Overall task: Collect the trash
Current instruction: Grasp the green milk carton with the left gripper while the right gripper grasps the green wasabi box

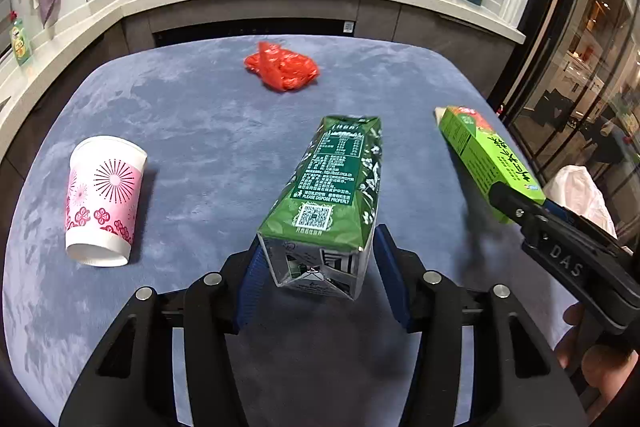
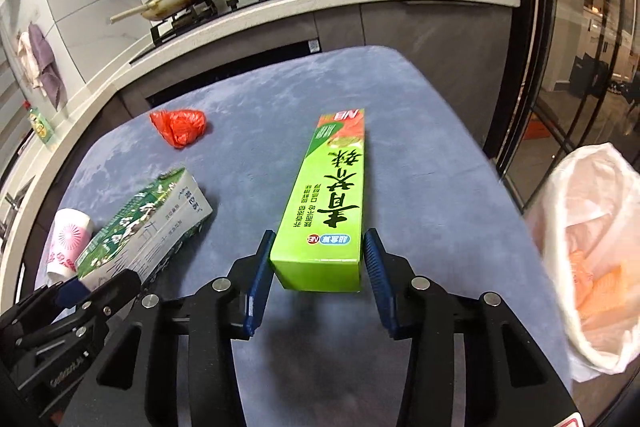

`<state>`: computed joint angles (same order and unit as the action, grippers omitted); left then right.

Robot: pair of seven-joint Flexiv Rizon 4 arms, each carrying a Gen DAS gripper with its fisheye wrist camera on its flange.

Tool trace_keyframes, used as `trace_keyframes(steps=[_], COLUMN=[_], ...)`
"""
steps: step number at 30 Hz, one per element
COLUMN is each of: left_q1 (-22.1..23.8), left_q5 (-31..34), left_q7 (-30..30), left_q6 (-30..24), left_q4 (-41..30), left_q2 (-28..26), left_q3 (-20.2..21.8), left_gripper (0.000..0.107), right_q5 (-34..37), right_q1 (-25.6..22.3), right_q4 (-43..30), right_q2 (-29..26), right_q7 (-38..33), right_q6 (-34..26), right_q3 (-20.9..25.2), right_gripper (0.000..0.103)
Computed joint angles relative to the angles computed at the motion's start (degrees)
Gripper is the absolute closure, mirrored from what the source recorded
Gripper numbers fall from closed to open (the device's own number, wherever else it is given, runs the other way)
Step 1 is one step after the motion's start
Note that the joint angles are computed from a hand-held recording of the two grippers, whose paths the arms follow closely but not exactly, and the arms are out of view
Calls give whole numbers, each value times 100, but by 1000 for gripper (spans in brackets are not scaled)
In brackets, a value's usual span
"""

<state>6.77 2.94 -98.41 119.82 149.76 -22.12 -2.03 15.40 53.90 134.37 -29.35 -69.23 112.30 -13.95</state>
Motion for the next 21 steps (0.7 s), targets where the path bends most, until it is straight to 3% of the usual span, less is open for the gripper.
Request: trace_keyframes(steps=[11, 21], left_q1=[-1061, -2215], left_q5=[-650, -1623], left_q7=[146, 578], left_q6=[-141, -304], left_q4=[156, 90], left_q2=[535, 789], left_q3=[167, 281], left_gripper=[59, 60], right_q5=[497, 865], right_q1=[4, -707], right_q4=[537, 930], right_q2=[716, 1280], right_q7=[-482, -933], right_q6=[335, 621], right_q3=[-99, 468], right_gripper=[63, 65])
